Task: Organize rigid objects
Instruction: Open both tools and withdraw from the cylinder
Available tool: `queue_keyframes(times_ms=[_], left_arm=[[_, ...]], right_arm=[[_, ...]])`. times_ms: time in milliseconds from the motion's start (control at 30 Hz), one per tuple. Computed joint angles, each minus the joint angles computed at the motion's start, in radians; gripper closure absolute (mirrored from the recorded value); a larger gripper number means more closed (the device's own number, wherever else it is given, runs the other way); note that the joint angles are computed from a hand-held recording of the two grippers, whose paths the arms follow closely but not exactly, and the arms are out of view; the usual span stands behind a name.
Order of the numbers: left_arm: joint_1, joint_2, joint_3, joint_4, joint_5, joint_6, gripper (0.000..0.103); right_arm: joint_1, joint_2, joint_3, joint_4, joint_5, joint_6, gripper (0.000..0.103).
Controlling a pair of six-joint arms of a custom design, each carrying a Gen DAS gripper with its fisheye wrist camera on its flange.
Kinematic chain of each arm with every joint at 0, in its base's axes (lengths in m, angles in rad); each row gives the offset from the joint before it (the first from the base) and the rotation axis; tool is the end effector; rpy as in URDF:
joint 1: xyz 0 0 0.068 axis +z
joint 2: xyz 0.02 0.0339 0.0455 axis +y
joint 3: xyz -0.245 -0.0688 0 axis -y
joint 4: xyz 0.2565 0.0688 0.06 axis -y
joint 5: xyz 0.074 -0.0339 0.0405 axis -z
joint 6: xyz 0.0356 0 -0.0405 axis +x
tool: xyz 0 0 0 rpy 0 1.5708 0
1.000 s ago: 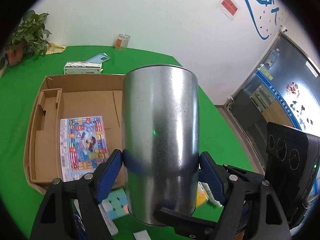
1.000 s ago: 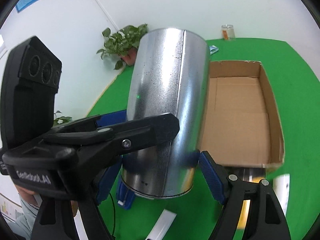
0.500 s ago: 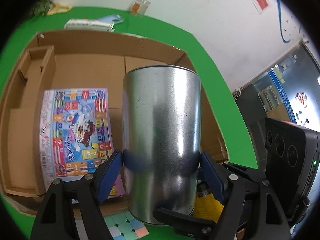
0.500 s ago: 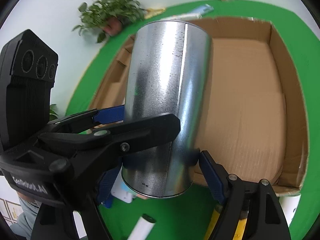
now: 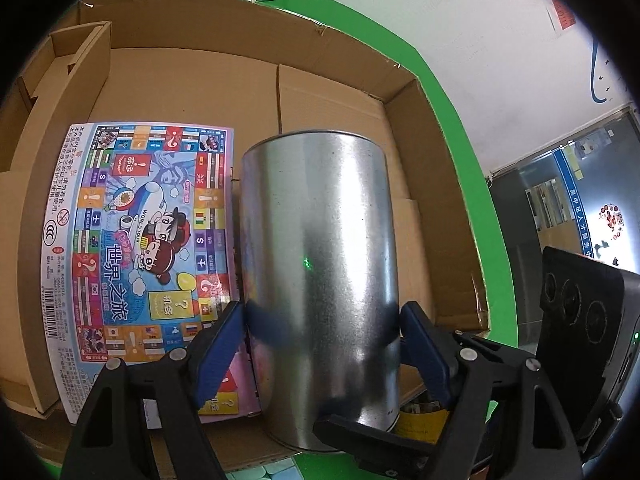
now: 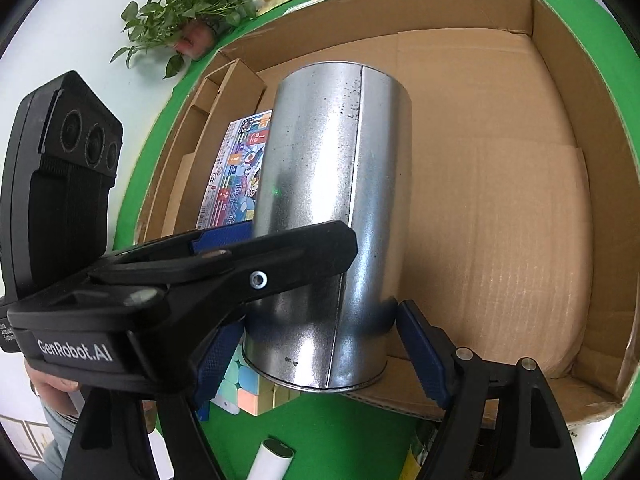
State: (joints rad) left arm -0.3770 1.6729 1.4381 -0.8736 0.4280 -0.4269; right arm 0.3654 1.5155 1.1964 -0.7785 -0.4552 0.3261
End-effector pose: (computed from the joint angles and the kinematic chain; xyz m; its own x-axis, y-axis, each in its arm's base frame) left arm 0.3254 -0.1447 0.2607 -0.9674 -0.0221 -0.2522 0.1170 0.8444 -0.5228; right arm 0.2906 0.1279 0.2403 -0.9503 -0.0555 -0.3063 -0.2150 0.8287 0.5167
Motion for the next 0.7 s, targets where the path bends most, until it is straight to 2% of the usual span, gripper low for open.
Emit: queue_keyframes(times_ms=[67, 133, 267, 300, 367, 400, 433, 467, 500, 533, 600, 700], left_arm=[[-0.016, -0.015, 0.022, -0.012, -0.064, 0.014, 0.026], [-0.011, -0.060, 0.017, -0.012, -0.076, 0.011, 0.026], [-0.024, -0.203, -0.073, 0.033, -0.166, -0.009, 0.026], [-0.028, -0.240, -0.103, 0.046, -0.184, -0.007, 0.026], [-0.046, -0.350, -0.186, 0.098, -0.224, -0.011, 0.025], [-0.067, -0.442, -0.251, 0.153, -0.278, -0.014, 0.024], [-0.116, -0.549, -0.321, 0.206, -0.389, -0.014, 0.024], [-0.155, -0.620, -0.371, 0.235, -0.475, -0.004, 0.021], [-0.225, -0.693, -0.411, 0.250, -0.599, 0.006, 0.019], [-0.305, -0.745, -0.434, 0.240, -0.724, 0.009, 0.014], [-0.421, -0.791, -0.455, 0.195, -0.881, -0.001, 0.013], [-0.568, -0.788, -0.445, 0.075, -1.027, -0.104, 0.013]], right_arm=[[-0.003, 0.000, -0.003, -0.003, 0.012, 0.002, 0.027], [-0.027, 0.051, 0.005, 0.038, -0.011, 0.007, 0.025], [-0.043, -0.015, -0.077, 0.120, -0.043, 0.030, 0.022], [-0.045, -0.049, -0.102, 0.139, -0.043, 0.035, 0.019], [-0.046, -0.180, -0.189, 0.194, -0.038, 0.047, 0.005], [-0.040, -0.245, -0.222, 0.203, 0.001, 0.051, 0.001], [-0.020, -0.321, -0.257, 0.204, 0.080, 0.054, 0.001], [0.012, -0.406, -0.293, 0.195, 0.200, 0.056, 0.001], [0.060, -0.491, -0.332, 0.178, 0.338, 0.064, 0.001], [0.114, -0.563, -0.368, 0.153, 0.462, 0.083, 0.001], [0.206, -0.659, -0.417, 0.084, 0.621, 0.116, 0.001], [0.340, -0.765, -0.477, -0.005, 0.803, 0.201, 0.001]])
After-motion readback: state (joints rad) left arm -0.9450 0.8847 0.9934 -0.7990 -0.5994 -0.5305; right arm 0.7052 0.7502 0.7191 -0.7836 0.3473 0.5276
